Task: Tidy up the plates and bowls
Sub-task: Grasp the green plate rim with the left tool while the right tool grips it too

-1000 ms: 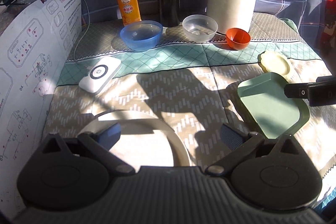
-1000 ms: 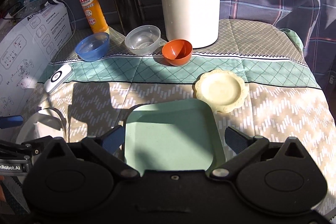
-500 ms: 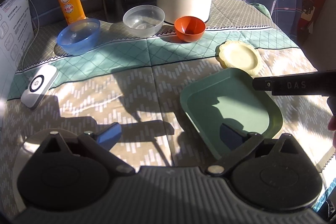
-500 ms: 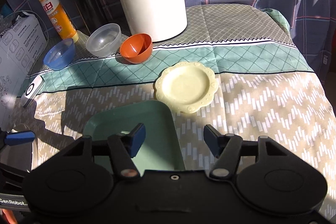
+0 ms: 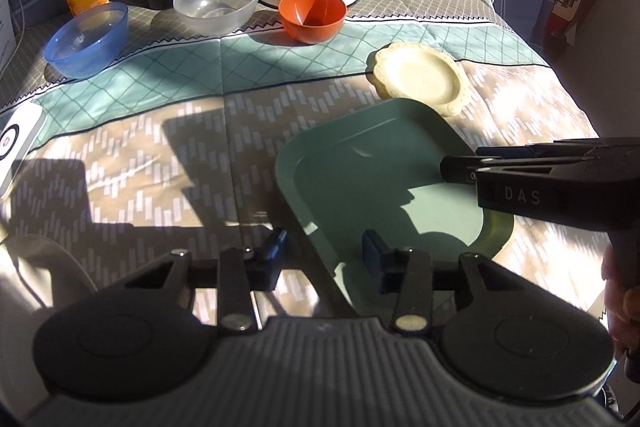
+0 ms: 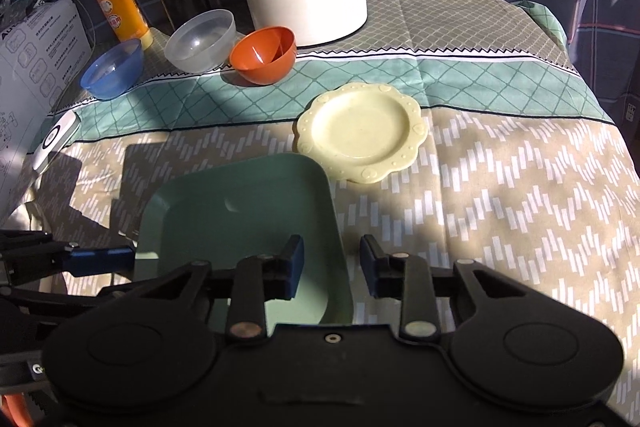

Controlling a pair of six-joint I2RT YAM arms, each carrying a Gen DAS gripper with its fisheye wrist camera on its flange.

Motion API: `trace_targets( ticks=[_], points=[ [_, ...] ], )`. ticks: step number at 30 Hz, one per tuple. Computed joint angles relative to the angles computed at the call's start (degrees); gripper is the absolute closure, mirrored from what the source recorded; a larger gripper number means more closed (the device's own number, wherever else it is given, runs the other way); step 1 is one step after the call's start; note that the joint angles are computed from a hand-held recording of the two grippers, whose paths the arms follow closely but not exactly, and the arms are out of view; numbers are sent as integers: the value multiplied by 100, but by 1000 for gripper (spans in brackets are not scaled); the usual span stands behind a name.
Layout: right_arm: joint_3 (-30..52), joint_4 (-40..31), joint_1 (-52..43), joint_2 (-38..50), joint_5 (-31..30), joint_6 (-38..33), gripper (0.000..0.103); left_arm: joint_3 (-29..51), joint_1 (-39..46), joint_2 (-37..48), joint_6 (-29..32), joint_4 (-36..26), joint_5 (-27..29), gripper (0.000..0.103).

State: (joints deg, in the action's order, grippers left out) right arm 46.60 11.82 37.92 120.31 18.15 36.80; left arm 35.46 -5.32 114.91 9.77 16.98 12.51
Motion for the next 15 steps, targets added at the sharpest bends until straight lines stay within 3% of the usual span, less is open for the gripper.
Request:
trace_targets(
  ticks=[7,10,15],
  points=[
    [301,-249,151,195,258,-250,70,-135,9,9,-17,221,-1,65],
    [449,-557,251,162,200,-164,75,-197,-32,-11,-9,313,-60,65],
    [498,-854,402,68,157,35,82,-307,-44,-189,50,291,-257,78]
  ],
)
